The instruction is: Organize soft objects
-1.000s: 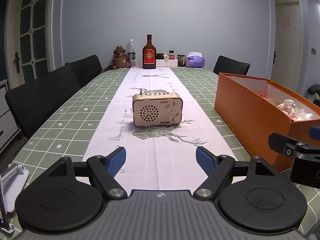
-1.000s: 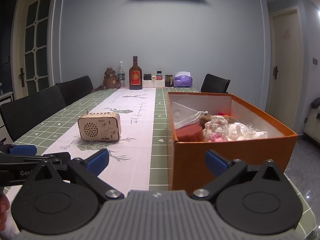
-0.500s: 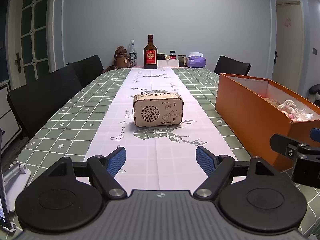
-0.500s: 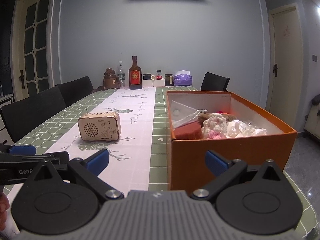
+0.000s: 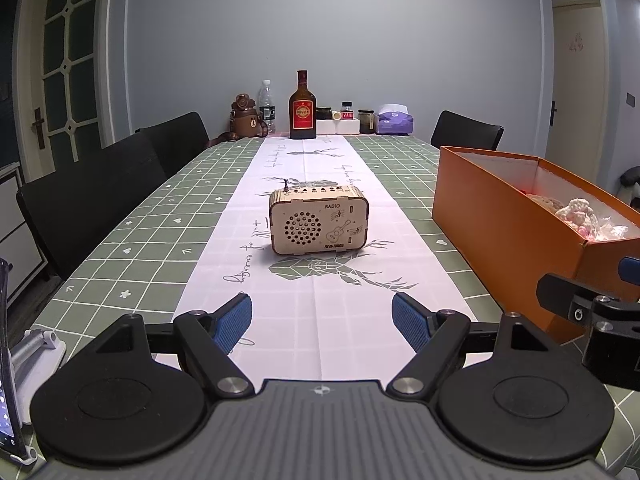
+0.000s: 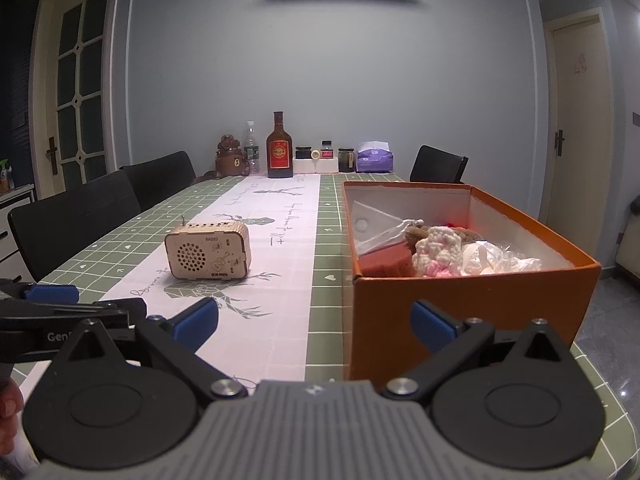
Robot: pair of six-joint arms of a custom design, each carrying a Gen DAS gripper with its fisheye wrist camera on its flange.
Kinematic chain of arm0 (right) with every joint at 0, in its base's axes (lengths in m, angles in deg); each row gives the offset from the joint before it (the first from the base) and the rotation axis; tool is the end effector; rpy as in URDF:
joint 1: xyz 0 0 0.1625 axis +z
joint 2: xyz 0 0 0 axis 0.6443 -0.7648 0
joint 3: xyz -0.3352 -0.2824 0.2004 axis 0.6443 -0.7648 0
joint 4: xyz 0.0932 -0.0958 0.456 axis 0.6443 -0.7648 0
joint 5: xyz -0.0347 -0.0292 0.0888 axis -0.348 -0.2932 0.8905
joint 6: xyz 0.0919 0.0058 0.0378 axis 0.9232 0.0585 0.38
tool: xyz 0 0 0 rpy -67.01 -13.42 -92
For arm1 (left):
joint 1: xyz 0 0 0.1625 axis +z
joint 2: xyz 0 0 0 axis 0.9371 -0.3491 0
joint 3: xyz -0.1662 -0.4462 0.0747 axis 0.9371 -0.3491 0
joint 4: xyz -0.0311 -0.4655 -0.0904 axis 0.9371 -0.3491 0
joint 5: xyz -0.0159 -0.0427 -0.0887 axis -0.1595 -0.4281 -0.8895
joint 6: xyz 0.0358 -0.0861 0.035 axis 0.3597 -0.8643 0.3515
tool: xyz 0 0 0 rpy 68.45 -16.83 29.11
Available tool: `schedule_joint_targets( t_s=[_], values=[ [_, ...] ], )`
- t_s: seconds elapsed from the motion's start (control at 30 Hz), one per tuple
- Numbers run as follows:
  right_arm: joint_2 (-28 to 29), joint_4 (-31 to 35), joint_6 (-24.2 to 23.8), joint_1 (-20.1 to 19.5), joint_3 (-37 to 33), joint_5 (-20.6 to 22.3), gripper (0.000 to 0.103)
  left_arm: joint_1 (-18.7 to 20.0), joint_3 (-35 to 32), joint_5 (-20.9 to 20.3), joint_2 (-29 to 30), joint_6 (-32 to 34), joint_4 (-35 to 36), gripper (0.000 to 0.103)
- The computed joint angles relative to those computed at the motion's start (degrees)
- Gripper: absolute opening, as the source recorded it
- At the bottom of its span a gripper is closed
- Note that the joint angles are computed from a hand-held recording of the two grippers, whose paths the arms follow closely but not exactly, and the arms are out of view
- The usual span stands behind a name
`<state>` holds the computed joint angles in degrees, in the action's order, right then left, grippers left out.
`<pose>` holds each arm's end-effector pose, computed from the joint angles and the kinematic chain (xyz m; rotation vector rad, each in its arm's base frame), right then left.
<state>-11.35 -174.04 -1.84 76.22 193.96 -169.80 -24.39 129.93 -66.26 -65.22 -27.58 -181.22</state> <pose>0.3112 -0.4167 0.0170 0.9642 -2.2505 1.2237 -0.0645 -0.3900 0.2475 0.1956 1.9204 -1.2902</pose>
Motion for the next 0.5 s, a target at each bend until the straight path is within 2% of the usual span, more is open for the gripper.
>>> schedule_joint_targets(
  t_s=[0.5],
  values=[
    [-0.01, 0.29, -0.54, 0.22, -0.07, 0.52, 0.1, -0.19, 0.21, 0.14, -0.71, -0.68, 1.05, 0.093]
  ],
)
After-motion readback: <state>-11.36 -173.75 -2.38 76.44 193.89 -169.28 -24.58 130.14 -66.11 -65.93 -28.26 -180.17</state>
